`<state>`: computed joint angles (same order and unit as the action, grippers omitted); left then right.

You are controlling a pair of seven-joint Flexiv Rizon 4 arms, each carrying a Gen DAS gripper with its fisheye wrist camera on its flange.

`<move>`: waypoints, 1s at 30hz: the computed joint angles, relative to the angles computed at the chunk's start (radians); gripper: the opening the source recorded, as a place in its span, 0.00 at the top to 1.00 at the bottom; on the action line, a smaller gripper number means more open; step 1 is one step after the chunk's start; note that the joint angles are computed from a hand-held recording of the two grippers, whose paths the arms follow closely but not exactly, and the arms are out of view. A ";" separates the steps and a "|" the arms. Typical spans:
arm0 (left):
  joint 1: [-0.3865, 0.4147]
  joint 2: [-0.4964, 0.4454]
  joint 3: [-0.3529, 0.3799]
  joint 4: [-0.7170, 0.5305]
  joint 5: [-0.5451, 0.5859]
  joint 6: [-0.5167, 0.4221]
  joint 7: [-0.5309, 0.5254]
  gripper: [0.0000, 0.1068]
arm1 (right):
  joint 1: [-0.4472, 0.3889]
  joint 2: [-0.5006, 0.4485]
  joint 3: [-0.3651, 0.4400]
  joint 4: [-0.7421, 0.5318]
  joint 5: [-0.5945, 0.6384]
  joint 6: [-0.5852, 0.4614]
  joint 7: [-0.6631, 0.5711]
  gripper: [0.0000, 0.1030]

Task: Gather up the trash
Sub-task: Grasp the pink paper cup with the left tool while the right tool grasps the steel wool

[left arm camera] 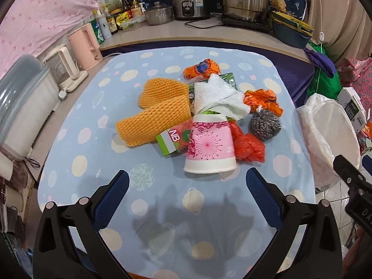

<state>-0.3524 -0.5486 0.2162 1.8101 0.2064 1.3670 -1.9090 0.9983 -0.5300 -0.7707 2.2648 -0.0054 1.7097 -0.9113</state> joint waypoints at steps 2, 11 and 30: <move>0.038 -0.015 -0.031 0.001 -0.019 0.018 0.031 0.10 | -0.004 -0.020 0.003 -0.017 0.004 0.002 0.011 0.06; 0.189 -0.102 -0.188 -0.004 -0.192 0.097 0.219 0.10 | -0.098 -0.084 0.109 -0.117 -0.028 -0.017 0.055 0.12; 0.444 -0.240 -0.560 -0.004 -0.450 0.196 0.571 0.38 | -0.486 -0.200 0.477 -0.392 -0.176 -0.073 0.122 0.30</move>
<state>0.0916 -0.7886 -0.3439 1.8063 -0.2437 1.5632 -1.3382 0.5126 -0.7305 -0.2937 1.8729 -0.1813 1.6364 -0.7896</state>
